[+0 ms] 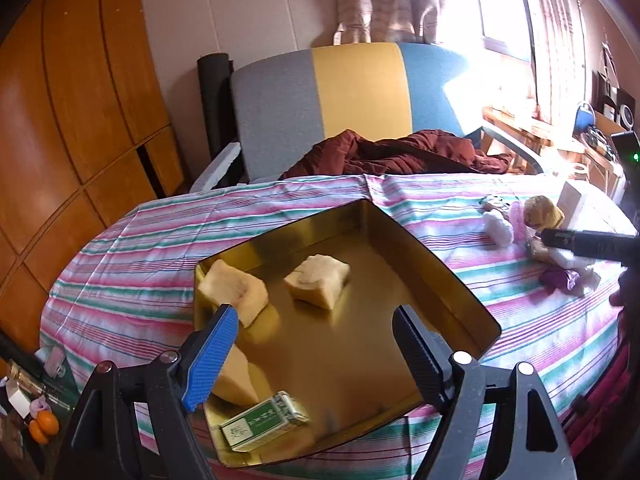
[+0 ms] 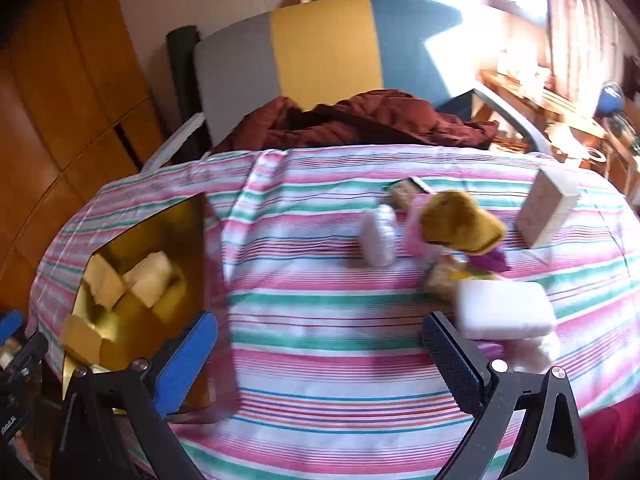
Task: Organize objects
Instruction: 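Move both grippers back over the pile of items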
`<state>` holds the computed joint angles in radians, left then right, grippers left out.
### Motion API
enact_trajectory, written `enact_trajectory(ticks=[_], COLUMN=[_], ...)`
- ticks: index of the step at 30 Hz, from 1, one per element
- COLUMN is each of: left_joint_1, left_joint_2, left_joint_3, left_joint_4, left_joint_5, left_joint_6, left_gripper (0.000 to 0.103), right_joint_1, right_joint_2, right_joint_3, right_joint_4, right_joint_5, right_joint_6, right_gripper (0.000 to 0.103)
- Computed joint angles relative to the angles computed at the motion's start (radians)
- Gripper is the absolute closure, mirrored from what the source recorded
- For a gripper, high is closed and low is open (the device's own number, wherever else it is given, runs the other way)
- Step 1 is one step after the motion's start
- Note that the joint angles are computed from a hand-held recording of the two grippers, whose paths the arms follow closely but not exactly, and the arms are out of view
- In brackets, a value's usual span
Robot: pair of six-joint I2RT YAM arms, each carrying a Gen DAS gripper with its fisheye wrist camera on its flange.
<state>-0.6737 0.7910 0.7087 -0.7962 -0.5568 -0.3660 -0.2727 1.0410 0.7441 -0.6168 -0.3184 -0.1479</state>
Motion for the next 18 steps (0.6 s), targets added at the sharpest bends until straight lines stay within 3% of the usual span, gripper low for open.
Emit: enact_trajectory(ticks=[10,18], left_joint_1=[-0.090,-0.134], left_joint_2=[0.110,0.208], left_joint_3=[0.026,0.054], left_joint_4=[0.035,0.079], left_joint_5=[-0.019,-0.003], left_joint_6=[-0.019,-0.010], left_gripper=[0.022,0.022], right_joint_1=[-0.328,-0.498], right_joint_2=[0.163,0.319], right_joint_3=[0.119,0.205], right_joint_4=[0.039,0.150], right_joint_5=[-0.053,-0.062], right_joint_6=[-0.143,-0.121], right_gripper=[0.000,0.000])
